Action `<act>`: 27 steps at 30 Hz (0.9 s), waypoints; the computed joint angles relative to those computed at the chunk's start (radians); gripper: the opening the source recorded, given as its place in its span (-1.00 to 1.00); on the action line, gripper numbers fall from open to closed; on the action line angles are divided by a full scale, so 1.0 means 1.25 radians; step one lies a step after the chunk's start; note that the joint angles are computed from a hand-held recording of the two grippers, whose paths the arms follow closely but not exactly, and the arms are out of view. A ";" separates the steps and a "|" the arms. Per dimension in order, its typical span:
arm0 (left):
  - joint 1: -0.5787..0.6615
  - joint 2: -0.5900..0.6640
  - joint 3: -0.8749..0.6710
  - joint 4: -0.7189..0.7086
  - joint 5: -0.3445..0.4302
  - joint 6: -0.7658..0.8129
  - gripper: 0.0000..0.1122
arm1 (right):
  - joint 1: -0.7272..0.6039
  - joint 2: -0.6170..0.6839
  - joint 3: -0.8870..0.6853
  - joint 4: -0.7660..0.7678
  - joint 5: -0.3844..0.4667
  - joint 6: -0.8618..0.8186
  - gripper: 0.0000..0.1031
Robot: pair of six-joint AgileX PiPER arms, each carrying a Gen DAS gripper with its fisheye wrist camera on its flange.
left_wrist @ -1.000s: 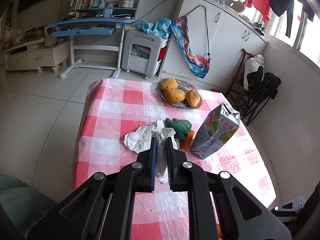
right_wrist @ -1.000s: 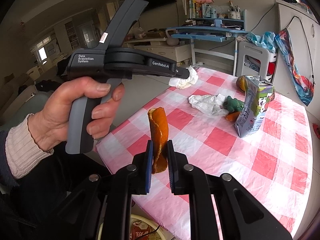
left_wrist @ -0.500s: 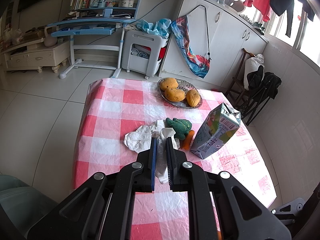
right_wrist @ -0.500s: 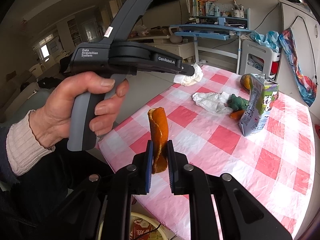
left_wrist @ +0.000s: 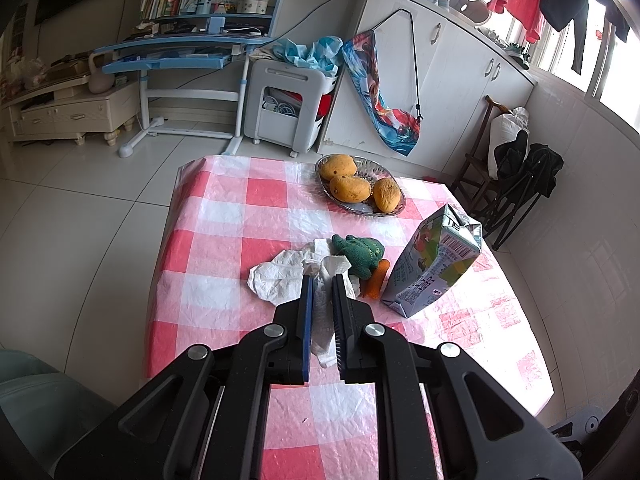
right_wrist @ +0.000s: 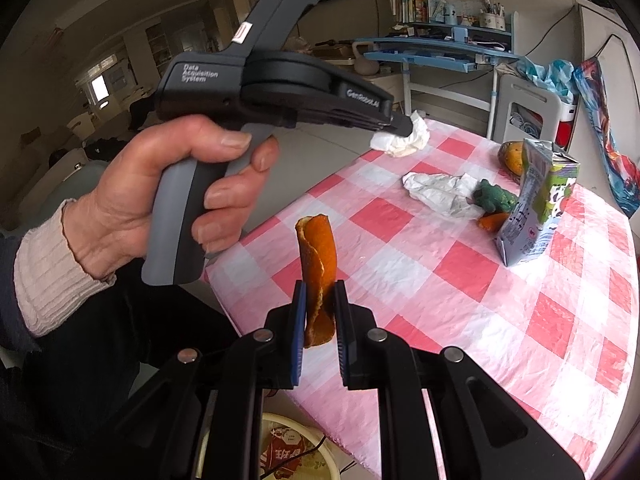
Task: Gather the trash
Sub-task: 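Carry the sweet potato piece and tissue over the yellow bucket and open both tools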
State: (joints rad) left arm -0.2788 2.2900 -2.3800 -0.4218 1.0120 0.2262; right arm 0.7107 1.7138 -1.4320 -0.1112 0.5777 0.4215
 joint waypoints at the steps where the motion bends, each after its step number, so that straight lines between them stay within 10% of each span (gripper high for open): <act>1: 0.000 0.000 -0.001 0.000 0.000 -0.001 -0.83 | 0.000 0.001 -0.002 0.006 0.002 -0.006 -0.72; 16: 0.012 -0.012 0.024 -0.006 -0.006 0.003 -0.83 | -0.010 0.034 -0.053 0.228 0.090 -0.237 -0.72; 27: 0.054 -0.233 0.391 -0.135 -0.122 0.158 -0.83 | 0.105 -0.012 0.025 0.325 0.166 -0.268 -0.72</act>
